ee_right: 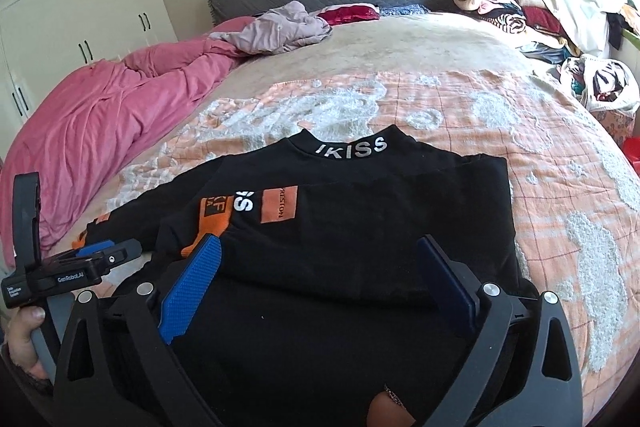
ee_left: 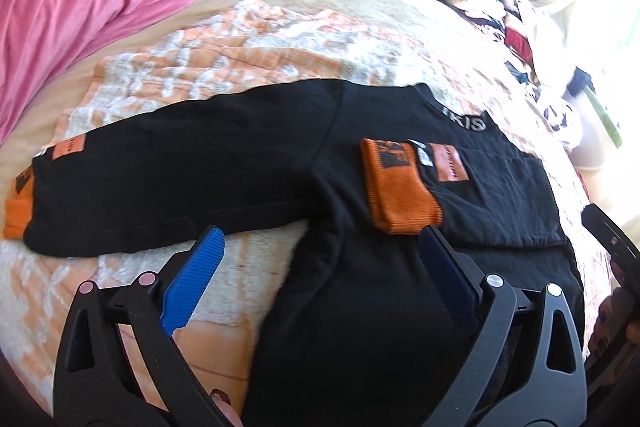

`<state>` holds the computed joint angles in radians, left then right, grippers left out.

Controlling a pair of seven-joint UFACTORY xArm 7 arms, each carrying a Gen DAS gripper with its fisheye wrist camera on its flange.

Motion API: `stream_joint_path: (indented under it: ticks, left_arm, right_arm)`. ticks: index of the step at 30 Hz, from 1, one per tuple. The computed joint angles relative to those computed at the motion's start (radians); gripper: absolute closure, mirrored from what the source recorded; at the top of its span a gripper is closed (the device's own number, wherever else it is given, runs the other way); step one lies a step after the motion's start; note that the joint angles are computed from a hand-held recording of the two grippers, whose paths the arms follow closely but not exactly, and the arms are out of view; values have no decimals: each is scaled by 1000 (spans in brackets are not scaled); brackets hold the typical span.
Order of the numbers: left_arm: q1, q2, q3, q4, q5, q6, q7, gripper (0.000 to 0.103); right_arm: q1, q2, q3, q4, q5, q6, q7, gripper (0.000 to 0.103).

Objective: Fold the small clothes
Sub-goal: 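Move the left tool to the other orange sleeve cuff and close on it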

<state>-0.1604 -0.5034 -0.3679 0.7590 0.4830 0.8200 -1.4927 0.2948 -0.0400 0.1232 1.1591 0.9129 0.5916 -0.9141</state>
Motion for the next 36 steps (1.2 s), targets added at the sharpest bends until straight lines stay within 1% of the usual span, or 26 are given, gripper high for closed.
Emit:
stream_joint_path:
  ticks: [2,6,9,10,13,17,24,28,31,36]
  left_arm:
    - [0,-36,3,-31,-3,-1,-16,12]
    - [9,-117,7,-94,-29,7,-38,12]
    - [19,-165,3,-120,-47,36,-36,12]
    - [22,-177,1,-127,-52,42,-36,10]
    - [23,-243,1,-166,-76,51,-40,10]
    - [28,-311,-12,-197,-103,98,-34,10]
    - [32,-438,-26,-249,-143,222,-37,9]
    - [25,-530,-9,-300,-179,252,-44,10]
    - [28,-574,-8,-323,-195,271,-40,10]
    - [40,-644,9,-374,-231,282,-54,10]
  right_arm:
    - [8,-15,7,-16,5,-20,-10,6]
    - [31,-32,14,-29,1,-24,-11,6]
    - [53,-48,22,-44,-25,-25,-8,6]
    - [61,-54,25,-50,-35,-28,-9,6]
    - [88,-69,32,-66,-58,-33,-3,6]
    - [121,-74,41,-72,-79,-24,24,6]
    - [180,-87,70,-90,-139,-40,67,6]
    - [207,-87,81,-90,-180,-49,99,6]
    - [222,-83,88,-85,-210,-60,122,6]
    - [240,-67,100,-68,-263,-68,168,6]
